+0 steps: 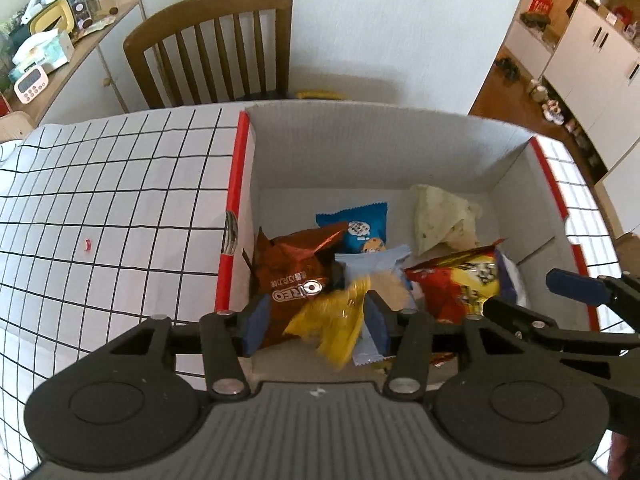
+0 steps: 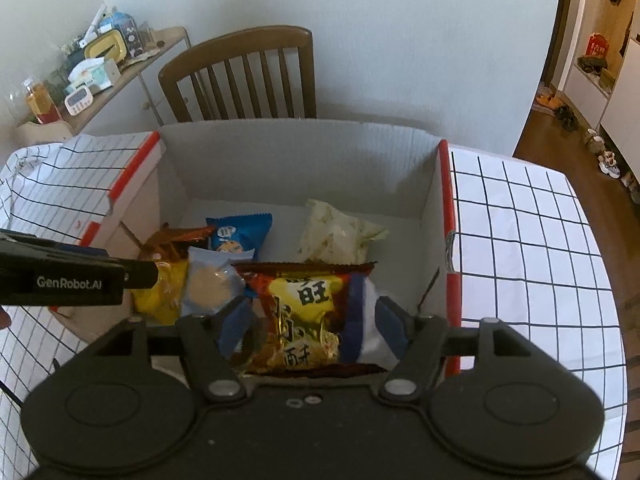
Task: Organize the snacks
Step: 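Open the left gripper to drop the M&M's bag while the right drops the white packet, then withdraw both tools from the box toward the green bar and purple candy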
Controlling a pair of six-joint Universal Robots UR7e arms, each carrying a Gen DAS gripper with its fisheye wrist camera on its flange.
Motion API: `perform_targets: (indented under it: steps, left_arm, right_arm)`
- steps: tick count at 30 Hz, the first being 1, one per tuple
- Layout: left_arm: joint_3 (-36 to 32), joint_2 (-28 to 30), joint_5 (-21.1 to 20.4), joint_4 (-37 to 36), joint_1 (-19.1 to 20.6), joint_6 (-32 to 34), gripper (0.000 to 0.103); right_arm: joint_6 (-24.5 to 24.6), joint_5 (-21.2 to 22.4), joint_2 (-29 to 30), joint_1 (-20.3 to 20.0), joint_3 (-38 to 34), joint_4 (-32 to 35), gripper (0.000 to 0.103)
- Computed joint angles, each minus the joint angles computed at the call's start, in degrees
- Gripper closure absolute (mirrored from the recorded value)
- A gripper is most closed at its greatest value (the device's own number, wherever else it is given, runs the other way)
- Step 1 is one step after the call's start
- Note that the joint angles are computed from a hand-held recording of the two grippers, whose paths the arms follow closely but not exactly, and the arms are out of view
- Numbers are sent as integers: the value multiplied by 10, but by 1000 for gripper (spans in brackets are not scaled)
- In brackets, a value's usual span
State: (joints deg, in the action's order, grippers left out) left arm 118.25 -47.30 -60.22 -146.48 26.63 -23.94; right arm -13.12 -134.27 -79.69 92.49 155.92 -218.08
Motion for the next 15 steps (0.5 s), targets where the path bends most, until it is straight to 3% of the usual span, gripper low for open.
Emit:
perform_targets:
  steps: [4,15]
  left_arm:
    - [17,-22,0,-16,-9,-3,47]
    - [70,-88,-7,-43,-43,-1,46]
  right_arm:
    - [15,-8,-18,23,6,7,31]
    - [58,-50,-42,114,18,18,23]
